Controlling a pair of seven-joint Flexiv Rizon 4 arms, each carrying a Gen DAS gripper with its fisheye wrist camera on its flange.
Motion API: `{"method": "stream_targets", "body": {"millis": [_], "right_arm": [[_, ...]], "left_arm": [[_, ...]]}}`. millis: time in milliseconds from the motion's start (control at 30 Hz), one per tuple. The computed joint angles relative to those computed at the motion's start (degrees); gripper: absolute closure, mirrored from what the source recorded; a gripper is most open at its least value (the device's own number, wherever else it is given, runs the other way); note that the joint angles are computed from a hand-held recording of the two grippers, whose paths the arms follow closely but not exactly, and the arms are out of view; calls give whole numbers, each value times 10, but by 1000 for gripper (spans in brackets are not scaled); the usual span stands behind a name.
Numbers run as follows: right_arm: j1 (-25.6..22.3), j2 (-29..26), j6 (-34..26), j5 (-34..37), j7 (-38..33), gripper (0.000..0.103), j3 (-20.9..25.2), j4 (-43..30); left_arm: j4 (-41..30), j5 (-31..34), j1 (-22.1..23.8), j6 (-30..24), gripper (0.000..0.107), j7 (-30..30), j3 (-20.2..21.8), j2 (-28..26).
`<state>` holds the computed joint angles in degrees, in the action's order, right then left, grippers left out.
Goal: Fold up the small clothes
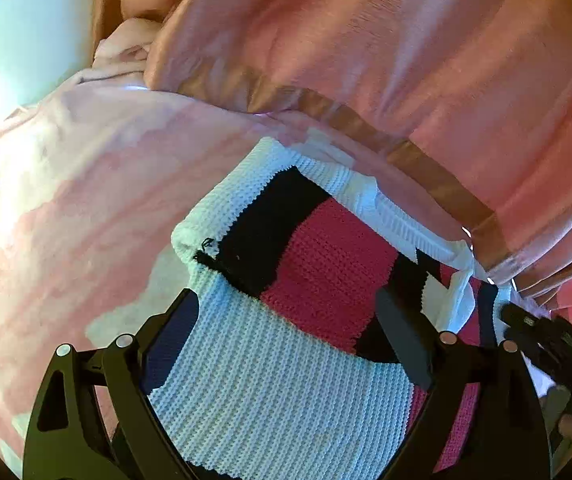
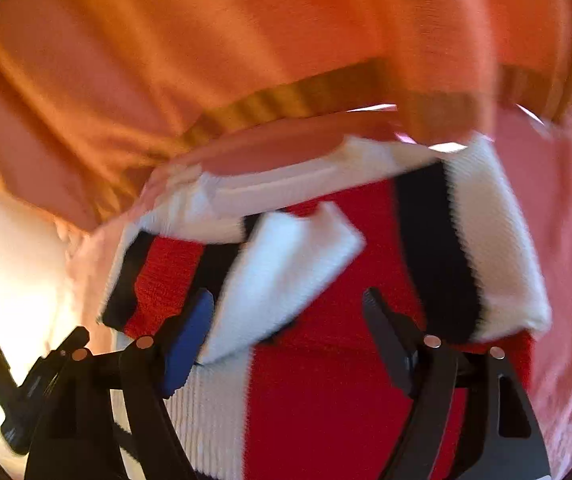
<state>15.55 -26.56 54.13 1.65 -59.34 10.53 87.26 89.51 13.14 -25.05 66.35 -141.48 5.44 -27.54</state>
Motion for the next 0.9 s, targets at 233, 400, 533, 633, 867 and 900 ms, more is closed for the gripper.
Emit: {"method": "stream_targets", "body": {"millis": [233, 400, 533, 633, 867, 900], "right_arm": [[38, -77, -79, -75, 54, 96, -29, -74], [-44, 26, 152, 32, -78, 96, 42, 53], [-69, 59, 121, 36, -102, 94, 19, 128], [-115, 35, 80, 123, -141, 89, 44, 120], [-142, 33, 91, 234, -170, 48, 52, 98], [-144, 32, 86, 244, -166, 48, 52, 94]], "left_arm": [[10, -30, 20, 5, 19, 20, -14, -3], [33, -55, 33, 27, 19, 28, -20, 4], [34, -80, 38, 31, 19, 43, -31, -4], [34, -141, 63, 60, 19, 76, -78, -29], [38, -272, 95, 117, 19, 135, -148, -77], [37, -290, 103, 123, 19, 144, -160, -84]]}}
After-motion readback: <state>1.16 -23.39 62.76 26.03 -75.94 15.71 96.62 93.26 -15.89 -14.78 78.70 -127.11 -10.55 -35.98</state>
